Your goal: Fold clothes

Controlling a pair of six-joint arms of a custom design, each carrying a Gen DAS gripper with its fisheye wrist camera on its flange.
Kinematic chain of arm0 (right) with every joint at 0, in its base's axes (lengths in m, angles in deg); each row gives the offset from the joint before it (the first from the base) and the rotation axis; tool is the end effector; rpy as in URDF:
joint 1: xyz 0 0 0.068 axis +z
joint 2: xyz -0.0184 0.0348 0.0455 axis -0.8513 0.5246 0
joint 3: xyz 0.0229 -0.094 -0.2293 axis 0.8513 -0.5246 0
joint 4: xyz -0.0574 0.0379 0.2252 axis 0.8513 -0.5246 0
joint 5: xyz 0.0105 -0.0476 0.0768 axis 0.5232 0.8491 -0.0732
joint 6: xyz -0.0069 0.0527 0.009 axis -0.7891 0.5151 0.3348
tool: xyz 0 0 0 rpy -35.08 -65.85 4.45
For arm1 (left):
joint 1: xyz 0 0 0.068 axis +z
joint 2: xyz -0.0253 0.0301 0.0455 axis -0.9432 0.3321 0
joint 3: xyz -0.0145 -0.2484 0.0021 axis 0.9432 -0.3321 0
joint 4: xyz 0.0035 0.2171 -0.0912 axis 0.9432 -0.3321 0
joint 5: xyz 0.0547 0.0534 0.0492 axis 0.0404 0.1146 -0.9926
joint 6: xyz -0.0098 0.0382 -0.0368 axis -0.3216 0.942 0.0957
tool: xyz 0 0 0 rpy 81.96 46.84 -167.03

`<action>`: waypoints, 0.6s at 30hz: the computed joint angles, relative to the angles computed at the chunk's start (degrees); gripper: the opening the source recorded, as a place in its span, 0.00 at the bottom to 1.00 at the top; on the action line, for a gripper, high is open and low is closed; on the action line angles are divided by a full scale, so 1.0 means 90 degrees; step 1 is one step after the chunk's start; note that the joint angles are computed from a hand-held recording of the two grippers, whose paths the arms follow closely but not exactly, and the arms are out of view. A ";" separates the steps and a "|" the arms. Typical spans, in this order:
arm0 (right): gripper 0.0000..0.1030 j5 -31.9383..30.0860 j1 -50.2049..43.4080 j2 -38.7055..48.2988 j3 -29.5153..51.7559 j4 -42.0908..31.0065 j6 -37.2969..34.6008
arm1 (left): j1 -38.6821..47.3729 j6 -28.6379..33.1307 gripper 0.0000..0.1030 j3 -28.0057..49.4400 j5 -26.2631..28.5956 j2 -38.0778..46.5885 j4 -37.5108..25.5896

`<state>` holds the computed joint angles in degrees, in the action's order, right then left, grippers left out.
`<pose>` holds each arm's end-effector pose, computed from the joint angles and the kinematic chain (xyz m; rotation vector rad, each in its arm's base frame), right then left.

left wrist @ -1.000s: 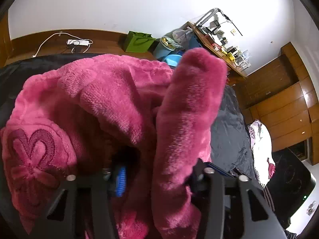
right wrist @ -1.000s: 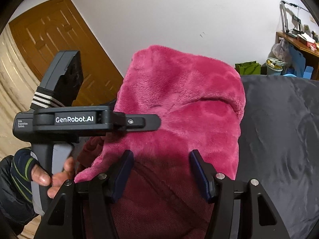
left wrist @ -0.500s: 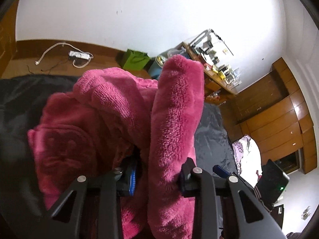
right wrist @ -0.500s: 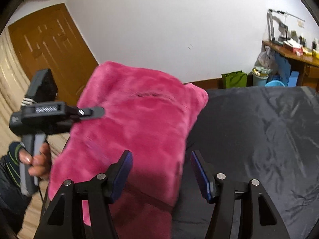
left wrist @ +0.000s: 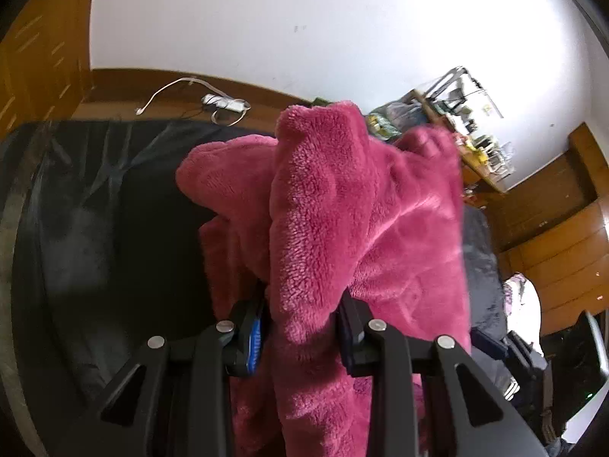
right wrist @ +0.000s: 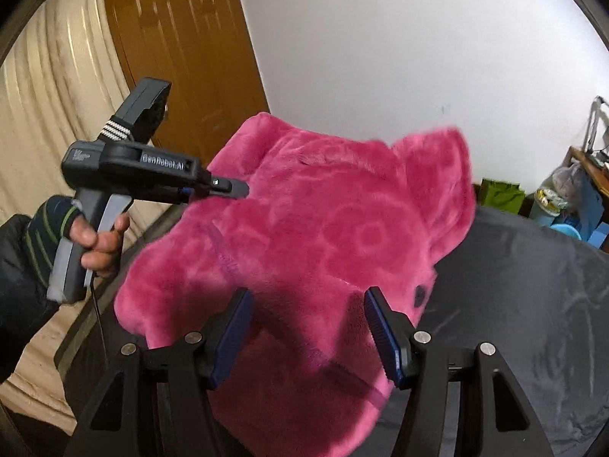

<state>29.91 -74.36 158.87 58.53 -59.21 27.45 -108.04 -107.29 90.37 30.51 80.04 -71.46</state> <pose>0.2469 -0.0469 0.2123 -0.8953 2.2977 0.5521 0.2122 -0.1566 0.2080 -0.5620 2.5246 -0.5169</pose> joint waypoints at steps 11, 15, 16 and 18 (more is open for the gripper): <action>0.81 0.1861 0.1738 0.0330 -0.0483 0.1672 0.1505 | -0.0112 0.0471 0.52 0.0149 -0.0500 0.0729 0.0068; 0.82 0.2118 0.1960 0.0567 -0.0447 0.1944 0.1702 | -0.0064 0.0453 0.58 -0.0036 -0.0518 0.0724 0.0218; 0.83 0.2135 0.1983 0.0627 -0.0406 0.1968 0.1750 | -0.0053 0.0434 0.58 -0.0083 -0.0514 0.0700 0.0252; 0.83 0.2180 0.2035 0.0591 -0.0435 0.1986 0.1802 | -0.0069 0.0429 0.59 -0.0158 -0.0566 0.0644 0.0250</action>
